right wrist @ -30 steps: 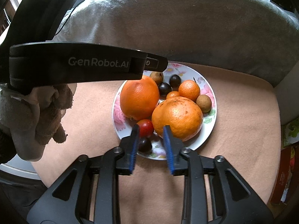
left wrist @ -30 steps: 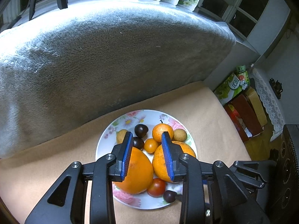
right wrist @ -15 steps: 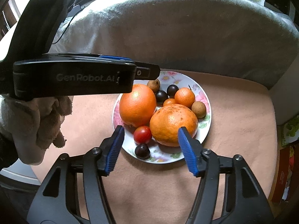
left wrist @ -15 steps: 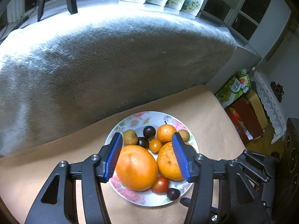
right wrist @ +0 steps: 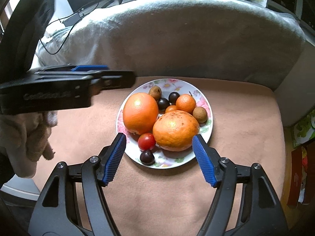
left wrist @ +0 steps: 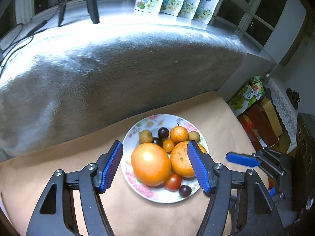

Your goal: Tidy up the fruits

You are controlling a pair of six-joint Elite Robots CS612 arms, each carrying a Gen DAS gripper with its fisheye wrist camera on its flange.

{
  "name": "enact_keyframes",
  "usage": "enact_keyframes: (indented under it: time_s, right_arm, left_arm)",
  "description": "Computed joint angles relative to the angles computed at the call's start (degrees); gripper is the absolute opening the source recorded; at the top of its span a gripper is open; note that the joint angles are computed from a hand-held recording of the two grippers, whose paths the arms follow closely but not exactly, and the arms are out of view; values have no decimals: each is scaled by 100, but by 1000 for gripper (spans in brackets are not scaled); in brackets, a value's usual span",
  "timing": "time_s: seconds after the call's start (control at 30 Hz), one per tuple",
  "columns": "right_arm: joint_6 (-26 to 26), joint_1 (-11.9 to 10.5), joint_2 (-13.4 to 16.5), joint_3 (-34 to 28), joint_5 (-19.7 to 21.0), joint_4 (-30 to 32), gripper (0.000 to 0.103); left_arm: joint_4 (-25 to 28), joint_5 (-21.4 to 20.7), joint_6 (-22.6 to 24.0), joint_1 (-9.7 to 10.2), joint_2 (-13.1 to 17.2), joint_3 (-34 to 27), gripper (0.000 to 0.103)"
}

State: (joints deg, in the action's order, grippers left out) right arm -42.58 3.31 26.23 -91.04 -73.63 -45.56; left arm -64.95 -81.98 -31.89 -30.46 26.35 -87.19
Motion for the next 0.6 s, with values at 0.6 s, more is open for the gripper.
enact_keyframes:
  time_s: [0.6]
  right_arm:
    - [570, -79, -13, -83, -112, -288, 80]
  left_arm:
    - [653, 366, -305, -176, 49, -454, 68]
